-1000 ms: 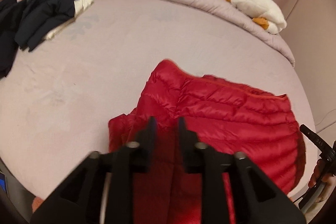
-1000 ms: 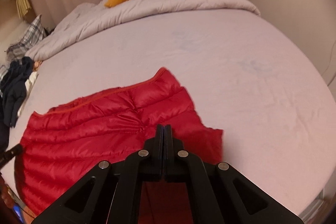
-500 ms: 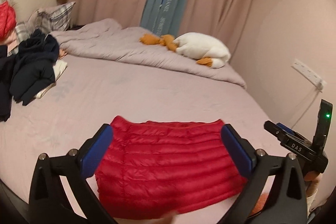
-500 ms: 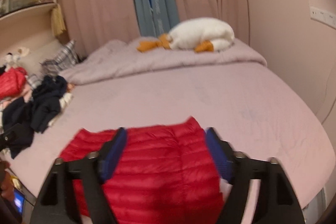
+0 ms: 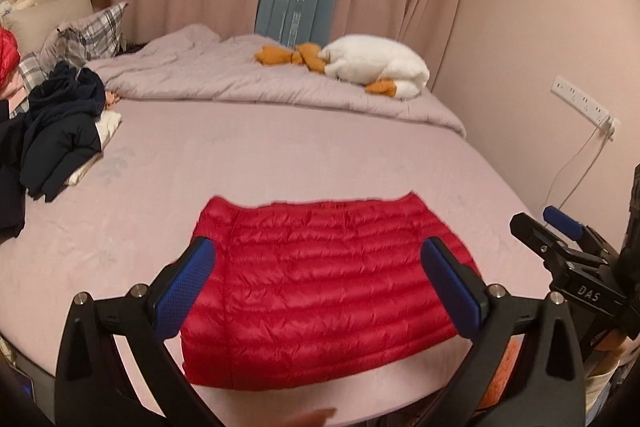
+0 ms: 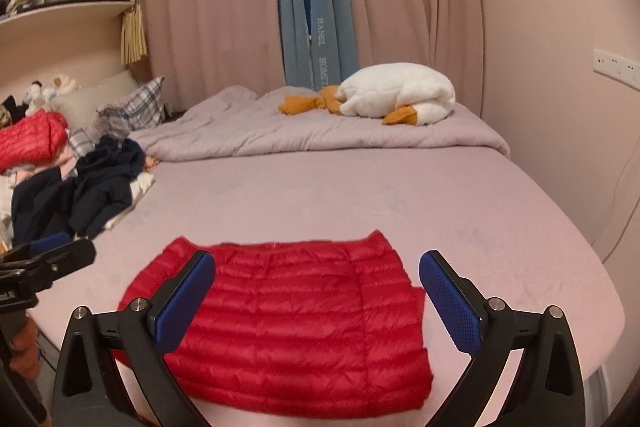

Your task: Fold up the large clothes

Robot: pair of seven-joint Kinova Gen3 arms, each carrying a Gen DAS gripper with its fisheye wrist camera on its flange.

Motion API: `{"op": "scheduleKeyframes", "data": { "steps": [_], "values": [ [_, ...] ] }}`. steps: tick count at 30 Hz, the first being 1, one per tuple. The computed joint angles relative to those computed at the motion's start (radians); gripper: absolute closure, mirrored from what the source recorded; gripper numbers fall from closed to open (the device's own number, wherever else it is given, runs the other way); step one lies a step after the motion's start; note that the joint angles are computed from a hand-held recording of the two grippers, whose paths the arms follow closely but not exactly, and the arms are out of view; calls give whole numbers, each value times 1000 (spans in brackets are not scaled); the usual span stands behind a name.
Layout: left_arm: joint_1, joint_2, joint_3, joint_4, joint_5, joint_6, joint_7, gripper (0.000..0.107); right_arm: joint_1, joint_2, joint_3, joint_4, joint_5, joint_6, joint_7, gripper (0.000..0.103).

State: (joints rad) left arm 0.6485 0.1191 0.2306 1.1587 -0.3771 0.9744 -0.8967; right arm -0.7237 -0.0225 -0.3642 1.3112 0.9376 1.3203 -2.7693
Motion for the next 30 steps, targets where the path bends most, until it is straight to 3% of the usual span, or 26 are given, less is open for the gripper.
{"op": "scheduleKeyframes", "data": {
  "steps": [3,10,30],
  "values": [
    [1,23,0,-28,18,49,-18,5,-2,9,3,-6,-21,6,4,2],
    [-6,33,-8,-31,79,76,-38,5,-24,28,12,-22,-52,26,7,2],
    [42,82,-30,-75,48,141,-18,5,-30,33,35,-20,-94,34,2,2]
  ]
}}
